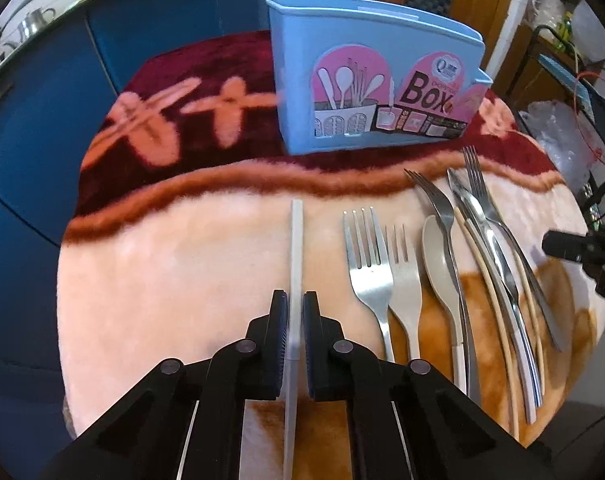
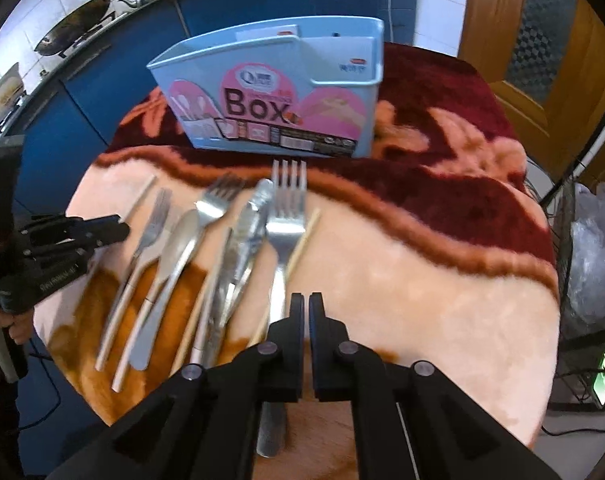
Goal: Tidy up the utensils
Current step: 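Grasp the white plastic stick with the left tool while the right tool grasps a silver fork, then carry the stick and fork into the blue Box holder and open both tools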
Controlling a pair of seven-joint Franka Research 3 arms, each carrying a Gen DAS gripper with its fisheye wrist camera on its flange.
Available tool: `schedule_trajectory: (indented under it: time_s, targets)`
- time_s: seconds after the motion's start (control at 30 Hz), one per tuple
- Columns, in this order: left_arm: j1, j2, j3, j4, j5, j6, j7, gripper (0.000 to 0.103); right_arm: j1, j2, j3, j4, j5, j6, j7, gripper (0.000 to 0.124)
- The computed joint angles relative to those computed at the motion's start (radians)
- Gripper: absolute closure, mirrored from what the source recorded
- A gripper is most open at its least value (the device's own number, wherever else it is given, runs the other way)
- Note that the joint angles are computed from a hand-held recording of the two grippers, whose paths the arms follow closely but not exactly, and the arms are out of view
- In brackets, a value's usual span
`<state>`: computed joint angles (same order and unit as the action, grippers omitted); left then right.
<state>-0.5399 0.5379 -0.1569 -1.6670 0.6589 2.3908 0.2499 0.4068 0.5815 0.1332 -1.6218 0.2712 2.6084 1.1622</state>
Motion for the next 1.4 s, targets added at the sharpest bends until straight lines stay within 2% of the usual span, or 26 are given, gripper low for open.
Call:
schedule_trajectory:
  time_s: [0.2, 0.3, 0.4, 0.57, 0.73, 0.87, 1.0, 1.13, 1.2, 1.27, 1.33, 1.4]
  targets:
    - [-0.013, 0.028, -0.013, 0.056, -0.022, -0.089, 0.072, 0.079, 0.033, 0.040, -0.011, 0.056, -0.035, -0.059, 0.019, 0.114]
    - [-0.009, 0.024, -0.017, 0.054, -0.042, -0.098, 0.081, 0.071, 0.044, 0.062, -0.019, 0.085, -0.049, -0.068, 0.040, 0.113]
    - [0.005, 0.009, -0.020, 0.026, -0.061, -0.063, 0.070, 0.070, 0.038, 0.080, -0.013, 0.110, -0.043, -0.075, 0.044, 0.114]
    - [0.021, -0.012, -0.019, -0.020, -0.079, 0.005, 0.034, 0.070, 0.038, 0.061, -0.015, 0.074, -0.044, -0.016, 0.041, 0.122]
    - [0.018, -0.024, -0.009, -0.049, -0.064, 0.048, -0.008, 0.074, 0.056, 0.029, -0.056, 0.024, -0.093, 0.037, 0.094, 0.122]
    - [0.027, -0.033, -0.020, -0.062, -0.073, 0.052, 0.004, 0.078, -0.022, 0.027, 0.018, 0.038, -0.002, -0.041, 0.025, 0.122]
    - [0.045, -0.030, -0.040, -0.052, -0.119, 0.032, 0.061, 0.078, -0.007, 0.038, 0.015, 0.065, 0.004, -0.080, -0.001, 0.106]
    - [0.045, -0.021, -0.039, -0.035, -0.136, 0.017, 0.092, 0.078, 0.019, 0.059, -0.002, 0.104, -0.013, -0.093, 0.016, 0.103]
    - [0.036, -0.016, -0.029, -0.027, -0.122, 0.018, 0.088, 0.082, 0.030, 0.076, -0.010, 0.133, -0.025, -0.093, 0.028, 0.099]
    - [0.031, -0.011, -0.020, -0.022, -0.109, 0.027, 0.078, 0.087, 0.045, 0.102, -0.023, 0.174, -0.045, -0.094, 0.049, 0.092]
    - [0.030, -0.016, -0.010, -0.038, -0.088, 0.070, 0.057, 0.095, 0.055, 0.133, -0.031, 0.221, -0.058, -0.085, 0.072, 0.077]
    - [0.033, -0.021, -0.002, -0.055, -0.075, 0.110, 0.035, 0.096, 0.055, 0.172, -0.028, 0.277, -0.058, -0.089, 0.083, 0.076]
